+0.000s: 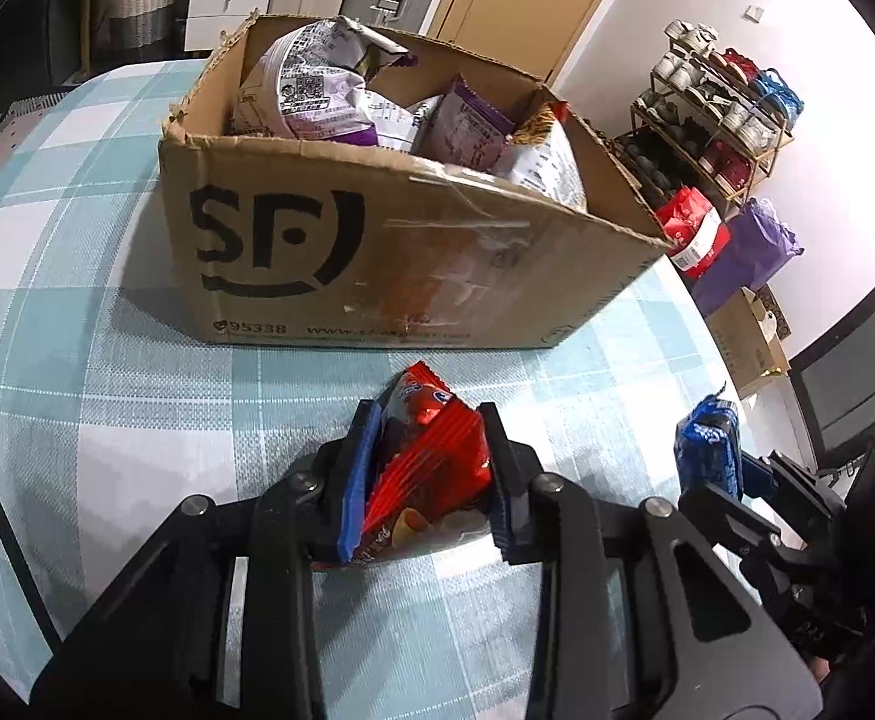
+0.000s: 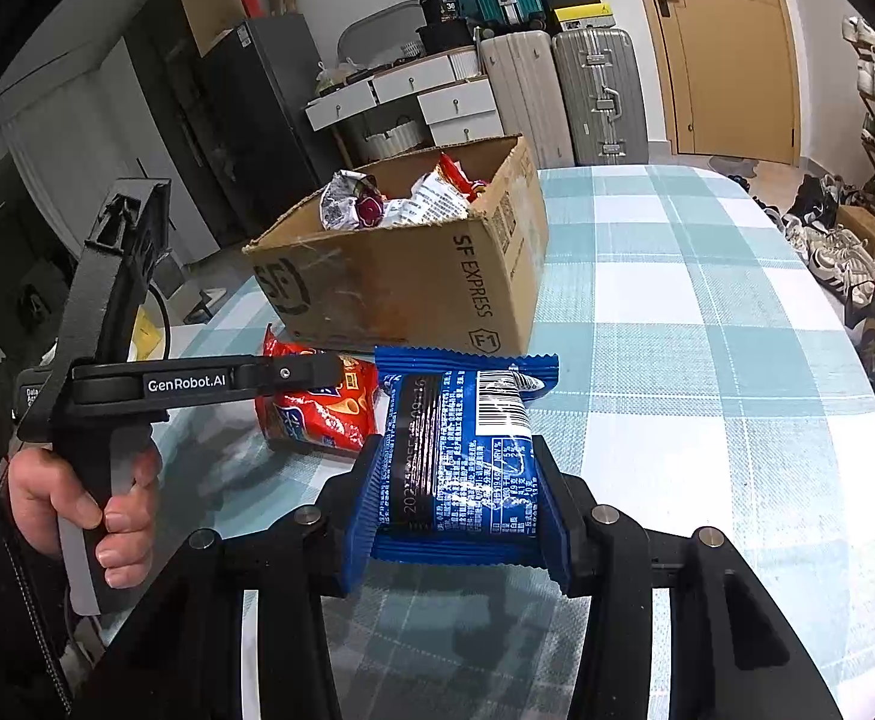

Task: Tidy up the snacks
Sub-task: 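Carry the red chip bag and blue Oreo packet over the SF box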

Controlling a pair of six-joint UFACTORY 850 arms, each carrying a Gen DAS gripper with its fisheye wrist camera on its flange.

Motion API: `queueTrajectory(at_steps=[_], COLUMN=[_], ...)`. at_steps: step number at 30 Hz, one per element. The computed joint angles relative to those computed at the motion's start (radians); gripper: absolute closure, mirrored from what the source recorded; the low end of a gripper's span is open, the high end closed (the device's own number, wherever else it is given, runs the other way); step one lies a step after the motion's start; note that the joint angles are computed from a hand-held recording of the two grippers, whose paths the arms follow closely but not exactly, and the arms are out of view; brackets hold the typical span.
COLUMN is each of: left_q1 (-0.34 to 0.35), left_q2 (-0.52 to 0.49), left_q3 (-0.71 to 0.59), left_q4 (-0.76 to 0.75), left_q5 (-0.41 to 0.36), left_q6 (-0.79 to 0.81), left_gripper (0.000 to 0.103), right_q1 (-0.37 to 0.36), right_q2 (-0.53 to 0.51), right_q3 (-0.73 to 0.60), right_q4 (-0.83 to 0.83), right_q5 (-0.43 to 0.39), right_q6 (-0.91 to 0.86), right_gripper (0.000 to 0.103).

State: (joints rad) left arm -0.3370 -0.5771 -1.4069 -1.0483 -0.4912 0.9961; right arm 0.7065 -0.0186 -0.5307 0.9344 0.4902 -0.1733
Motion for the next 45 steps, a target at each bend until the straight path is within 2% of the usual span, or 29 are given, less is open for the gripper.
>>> queueTrajectory(at_steps=[2, 15, 24, 35, 45], left_q1=[0.015, 0.051, 0.084, 0.124, 0.126], left_q2=[0.019, 0.17, 0.256, 0.308, 0.257], left_q3=[0.031, 0.194, 0.228, 0.174, 0.033], left_q4=[-0.034, -0.209, -0.214, -0.18, -0.107], left_q5=[-0.019, -0.022, -0.051, -0.107, -0.137], left_q6=[0.048, 0.267, 0.295, 0.261, 0.175], left_gripper=[0.074, 0.075, 0.074, 0.074, 0.074], right_q1=[0.008, 0.037, 0.038, 0.015, -0.071], right_q2=[0.005, 0.022, 0.033, 0.041, 0.027], right_q3=[0.0, -0.01, -0.043, -0.112, -0.192], right_q4=[0.019, 0.05, -0.003, -0.032, -0.141], right_q5=[0.004, 0.008, -0.011, -0.049, -0.111], right_q6=[-0.016, -0.052, -0.028, -0.072, -0.029], right_gripper=[0.057, 0.057, 0.057, 0.057, 0.057])
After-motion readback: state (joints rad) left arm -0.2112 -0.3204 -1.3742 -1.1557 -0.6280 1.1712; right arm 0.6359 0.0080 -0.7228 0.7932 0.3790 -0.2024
